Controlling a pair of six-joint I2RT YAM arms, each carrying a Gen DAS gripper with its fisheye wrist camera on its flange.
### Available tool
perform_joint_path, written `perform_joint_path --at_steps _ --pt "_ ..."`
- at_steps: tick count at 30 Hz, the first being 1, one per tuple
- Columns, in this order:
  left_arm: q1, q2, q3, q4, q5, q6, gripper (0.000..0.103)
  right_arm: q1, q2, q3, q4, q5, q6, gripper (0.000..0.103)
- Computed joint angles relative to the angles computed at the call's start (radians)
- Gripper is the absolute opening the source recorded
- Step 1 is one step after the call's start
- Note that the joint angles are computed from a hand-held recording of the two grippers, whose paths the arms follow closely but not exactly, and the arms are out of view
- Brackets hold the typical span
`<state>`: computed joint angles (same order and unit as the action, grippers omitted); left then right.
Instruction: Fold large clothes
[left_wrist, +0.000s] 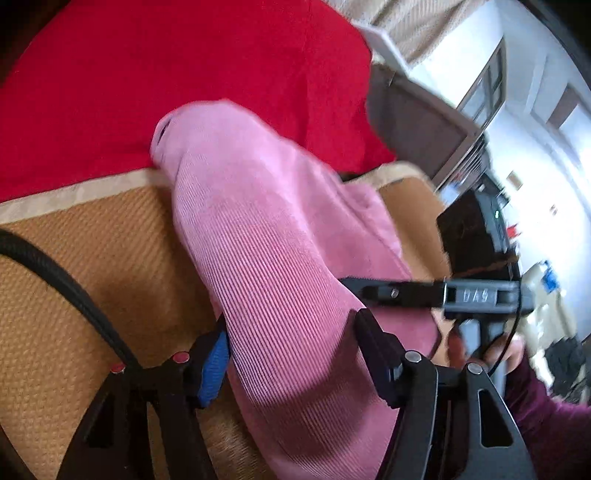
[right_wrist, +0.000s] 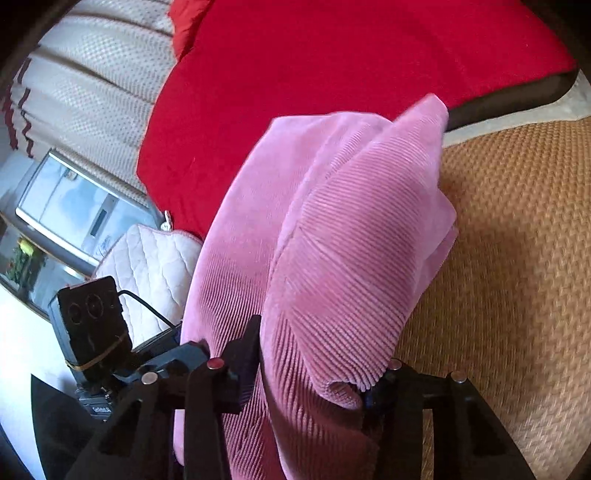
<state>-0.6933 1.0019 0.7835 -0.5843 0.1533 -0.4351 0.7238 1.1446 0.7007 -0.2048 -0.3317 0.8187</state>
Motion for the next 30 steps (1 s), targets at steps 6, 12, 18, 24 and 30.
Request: perform_joint_path --at_steps 6,12,18,24,30 --pt "0.031 0.066 -0.002 -0.005 0.019 -0.020 0.081 -0.003 0.056 -0.080 0.062 -0.006 0.104 0.063" --pt "-0.039 -0.002 0.064 -0.059 -0.196 0.046 0.081 0.008 -0.074 0.076 -0.282 0.209 0.022 0.066" --pt "-0.036 -0.004 0.060 0.009 -0.334 0.027 0.081 -0.024 -0.119 0.153 -0.269 0.298 -0.057 0.062" --pt "0.010 0.180 0.069 0.023 -0.395 0.021 0.083 -0.048 0.206 0.212 -0.121 0.172 -0.067 0.049" --pt "0.031 0.109 0.072 -0.026 -0.389 0.015 0.083 -0.046 0.184 0.172 -0.114 0.194 -0.061 0.048"
